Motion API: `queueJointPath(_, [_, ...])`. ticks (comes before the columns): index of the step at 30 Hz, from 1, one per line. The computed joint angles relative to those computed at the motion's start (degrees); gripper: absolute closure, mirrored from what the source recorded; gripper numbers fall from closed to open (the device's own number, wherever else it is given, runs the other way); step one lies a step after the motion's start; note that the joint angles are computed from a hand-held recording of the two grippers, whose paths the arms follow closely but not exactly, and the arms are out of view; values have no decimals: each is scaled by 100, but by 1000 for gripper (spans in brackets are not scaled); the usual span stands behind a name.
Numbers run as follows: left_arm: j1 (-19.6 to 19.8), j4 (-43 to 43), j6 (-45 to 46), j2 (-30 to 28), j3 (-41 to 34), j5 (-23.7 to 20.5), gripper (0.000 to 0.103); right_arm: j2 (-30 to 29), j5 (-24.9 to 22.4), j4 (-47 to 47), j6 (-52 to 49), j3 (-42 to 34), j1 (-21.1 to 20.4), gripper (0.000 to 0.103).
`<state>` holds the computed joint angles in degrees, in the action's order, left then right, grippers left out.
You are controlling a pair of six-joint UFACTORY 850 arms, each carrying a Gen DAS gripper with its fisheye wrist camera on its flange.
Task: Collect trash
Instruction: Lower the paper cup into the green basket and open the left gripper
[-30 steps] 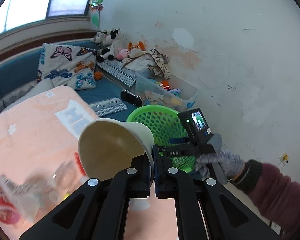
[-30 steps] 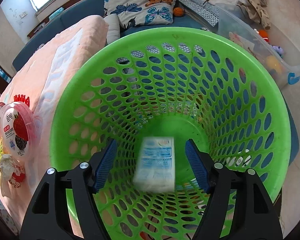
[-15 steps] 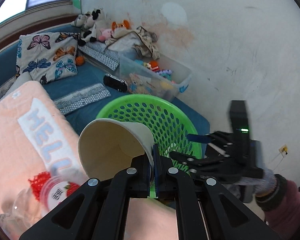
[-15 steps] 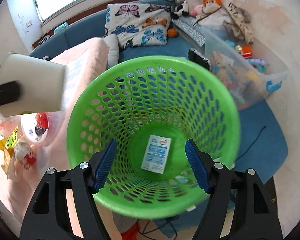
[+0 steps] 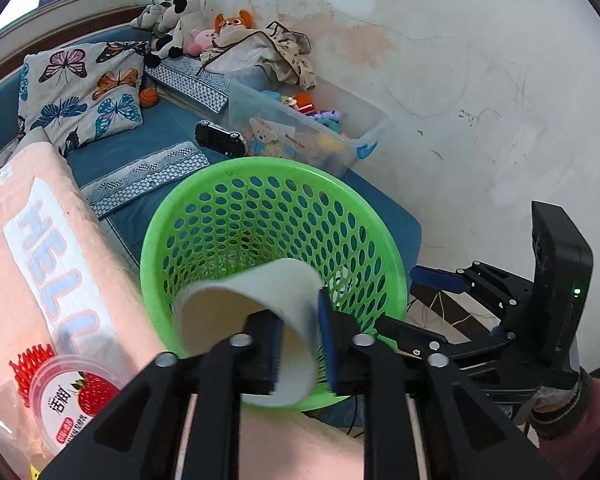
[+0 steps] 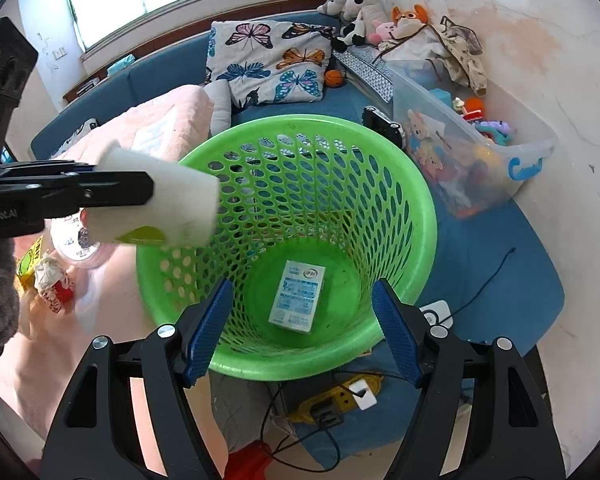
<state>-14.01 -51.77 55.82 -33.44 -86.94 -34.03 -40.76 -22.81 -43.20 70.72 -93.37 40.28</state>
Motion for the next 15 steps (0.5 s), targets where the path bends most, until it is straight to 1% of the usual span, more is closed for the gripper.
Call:
queueJointPath(1, [7, -24, 19, -2, 7, -32, 75, 17, 27, -25, 44, 24, 7, 31])
queueJointPath(2, [21, -119, 122, 41, 75, -24, 72, 27, 36, -29, 58, 34, 13, 31])
queueJointPath(3, [23, -175, 185, 77, 122, 12, 67, 42, 45, -61, 100, 53, 25, 31])
queueJointPath(4, [40, -293, 323, 144, 209, 33, 58, 51, 57, -95, 134, 65, 37, 31])
queueJointPath(5, [52, -355, 399, 185, 257, 36, 54, 51, 57, -107, 144, 63, 46, 31])
queueJointPath(6, [58, -398, 458, 236, 307, 81, 52, 44, 36, -114, 152, 51, 59, 31])
queueJointPath(7, [65, -433, 513, 287, 360, 135, 52, 35, 16, -111, 158, 36, 74, 31])
queueJointPath(10, [176, -682, 715, 476, 562, 91, 52, 46, 57, -130, 174, 28, 117, 31])
queueJointPath(12, [281, -916, 939, 687, 803, 115, 52, 72, 108, -225, 259, 35, 156, 31])
queueJointPath(14, [396, -1137, 1205, 966, 1123, 243, 52, 82, 183, -293, 321, 13, 204, 30])
queueJointPath(15, [452, -1250, 1336, 1078, 1253, 266, 52, 79, 201, -366, 372, -6, 231, 29])
